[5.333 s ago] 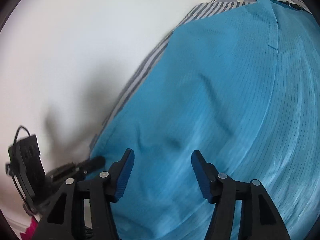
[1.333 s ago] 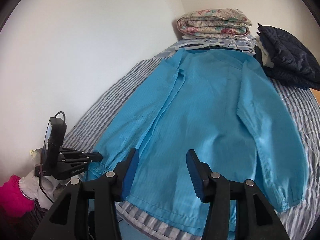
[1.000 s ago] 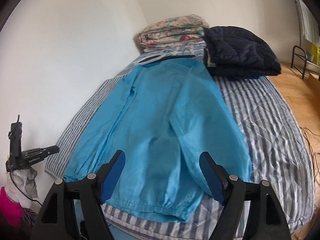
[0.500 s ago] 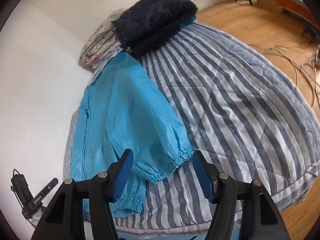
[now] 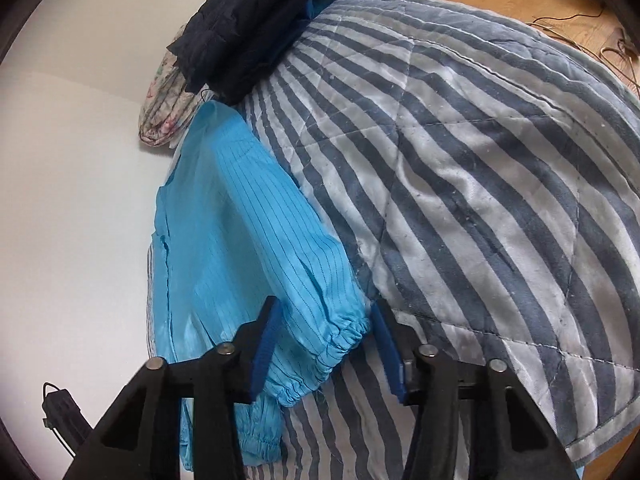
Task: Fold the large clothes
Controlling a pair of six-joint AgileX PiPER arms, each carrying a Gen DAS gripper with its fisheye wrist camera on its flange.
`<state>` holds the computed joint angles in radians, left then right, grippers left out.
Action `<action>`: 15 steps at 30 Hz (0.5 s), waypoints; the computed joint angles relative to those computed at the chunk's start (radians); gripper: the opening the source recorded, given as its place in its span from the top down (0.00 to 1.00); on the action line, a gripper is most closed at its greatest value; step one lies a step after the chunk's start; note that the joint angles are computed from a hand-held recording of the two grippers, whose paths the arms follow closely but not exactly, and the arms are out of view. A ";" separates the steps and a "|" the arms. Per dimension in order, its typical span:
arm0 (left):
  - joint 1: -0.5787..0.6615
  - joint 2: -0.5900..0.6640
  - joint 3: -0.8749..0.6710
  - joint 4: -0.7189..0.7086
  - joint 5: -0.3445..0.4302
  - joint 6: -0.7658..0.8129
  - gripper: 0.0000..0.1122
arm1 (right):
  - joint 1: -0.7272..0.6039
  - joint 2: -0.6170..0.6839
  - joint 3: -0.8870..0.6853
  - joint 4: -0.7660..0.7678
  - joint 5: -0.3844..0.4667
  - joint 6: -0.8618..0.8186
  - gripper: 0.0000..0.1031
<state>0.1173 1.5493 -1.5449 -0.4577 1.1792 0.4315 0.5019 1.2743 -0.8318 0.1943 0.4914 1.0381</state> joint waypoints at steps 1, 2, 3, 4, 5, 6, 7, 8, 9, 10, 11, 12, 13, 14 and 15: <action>0.000 -0.001 0.000 0.001 -0.002 -0.001 0.98 | -0.005 0.007 -0.005 0.018 0.002 -0.020 0.70; 0.000 0.000 -0.001 0.002 -0.003 -0.002 0.98 | -0.006 0.010 -0.010 0.019 0.005 -0.022 0.75; 0.001 0.000 -0.002 0.001 -0.004 0.000 0.98 | -0.002 0.006 -0.017 0.000 0.011 -0.007 0.82; 0.002 0.000 -0.004 0.001 -0.005 0.001 0.98 | 0.010 0.000 -0.032 -0.050 0.026 0.032 0.88; 0.003 0.000 -0.004 0.000 -0.007 0.003 0.98 | 0.026 -0.002 -0.054 -0.111 0.049 0.077 0.90; 0.005 0.001 -0.005 0.000 -0.007 0.003 0.98 | 0.047 -0.003 -0.088 -0.192 0.087 0.131 0.92; 0.005 0.002 -0.006 -0.001 -0.007 0.003 0.98 | 0.074 -0.005 -0.124 -0.275 0.129 0.184 0.93; 0.007 0.004 -0.008 -0.003 -0.006 0.003 0.98 | 0.097 -0.004 -0.158 -0.341 0.169 0.222 0.93; 0.009 0.006 -0.009 -0.005 -0.004 0.003 0.98 | 0.126 -0.002 -0.196 -0.417 0.217 0.266 0.93; 0.009 0.006 -0.010 -0.005 -0.004 0.004 0.98 | 0.162 0.004 -0.241 -0.497 0.281 0.308 0.94; 0.008 0.007 -0.010 -0.005 -0.004 0.004 0.98 | 0.195 0.012 -0.283 -0.568 0.340 0.338 0.94; 0.008 0.007 -0.010 -0.005 -0.004 0.004 0.98 | 0.232 0.025 -0.333 -0.636 0.410 0.358 0.94; 0.009 0.008 -0.010 -0.006 -0.005 0.006 0.98 | 0.268 0.040 -0.383 -0.695 0.474 0.369 0.94; 0.008 0.010 -0.012 -0.006 -0.005 0.007 0.98 | 0.294 0.056 -0.428 -0.738 0.525 0.363 0.94; 0.006 0.012 -0.015 -0.004 -0.005 0.007 0.98 | 0.329 0.077 -0.479 -0.789 0.581 0.355 0.94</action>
<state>0.1236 1.5611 -1.5595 -0.4619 1.1742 0.4383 0.8304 1.3511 -1.3111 -0.5946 1.0724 1.3930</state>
